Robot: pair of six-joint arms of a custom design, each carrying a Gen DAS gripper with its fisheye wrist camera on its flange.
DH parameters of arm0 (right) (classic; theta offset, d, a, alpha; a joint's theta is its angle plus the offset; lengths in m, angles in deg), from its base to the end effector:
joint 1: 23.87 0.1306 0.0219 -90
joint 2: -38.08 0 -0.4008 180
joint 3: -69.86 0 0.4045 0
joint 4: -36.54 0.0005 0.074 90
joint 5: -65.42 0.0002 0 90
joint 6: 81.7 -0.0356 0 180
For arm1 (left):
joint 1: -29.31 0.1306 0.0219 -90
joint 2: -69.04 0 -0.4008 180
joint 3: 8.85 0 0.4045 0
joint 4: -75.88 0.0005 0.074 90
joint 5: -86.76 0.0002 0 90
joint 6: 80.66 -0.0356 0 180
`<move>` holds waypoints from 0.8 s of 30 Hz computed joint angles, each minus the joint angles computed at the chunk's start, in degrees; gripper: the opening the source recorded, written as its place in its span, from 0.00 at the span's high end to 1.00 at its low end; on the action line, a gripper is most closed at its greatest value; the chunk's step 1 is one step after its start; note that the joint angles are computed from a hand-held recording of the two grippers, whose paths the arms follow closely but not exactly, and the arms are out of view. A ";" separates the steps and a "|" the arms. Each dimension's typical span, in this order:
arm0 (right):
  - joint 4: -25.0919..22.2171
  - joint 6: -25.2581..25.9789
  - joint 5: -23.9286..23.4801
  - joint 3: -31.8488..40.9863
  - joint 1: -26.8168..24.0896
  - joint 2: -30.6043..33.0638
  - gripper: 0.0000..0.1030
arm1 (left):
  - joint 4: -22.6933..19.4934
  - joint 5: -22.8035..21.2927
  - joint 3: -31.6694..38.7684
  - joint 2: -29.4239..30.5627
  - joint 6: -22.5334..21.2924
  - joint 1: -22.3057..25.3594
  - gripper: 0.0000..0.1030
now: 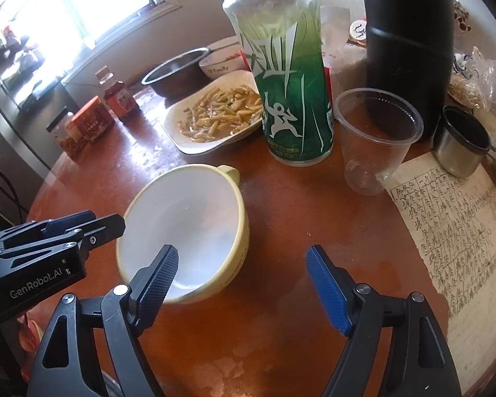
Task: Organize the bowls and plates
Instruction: 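Move the left tool to the rim of the cream-yellow handled bowl, then close the left tool on the yellow bowl rim and lift it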
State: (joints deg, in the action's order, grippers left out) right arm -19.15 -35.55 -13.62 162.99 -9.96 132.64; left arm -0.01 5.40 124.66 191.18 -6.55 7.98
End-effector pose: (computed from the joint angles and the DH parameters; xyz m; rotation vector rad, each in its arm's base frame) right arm 0.5037 0.1173 0.4284 0.7272 2.4408 0.1490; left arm 0.6299 -0.2522 0.4511 0.9038 2.5398 -0.2323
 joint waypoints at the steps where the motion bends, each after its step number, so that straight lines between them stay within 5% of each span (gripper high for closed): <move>1: 0.23 -0.57 0.07 -0.05 -0.07 0.30 0.19 | -0.54 -0.16 0.89 0.78 -0.08 -0.09 0.57; 21: 1.30 -2.56 -2.84 0.18 0.38 2.12 0.11 | -8.23 1.00 7.02 6.74 0.05 -0.02 0.57; 24: 5.69 -1.92 -4.58 -2.02 0.35 0.87 0.23 | -8.88 2.85 7.60 7.42 0.72 0.23 0.57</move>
State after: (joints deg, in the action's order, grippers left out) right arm -13.46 -37.46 -18.19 160.98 -9.61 133.50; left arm -8.89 8.25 132.26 198.60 -5.83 8.21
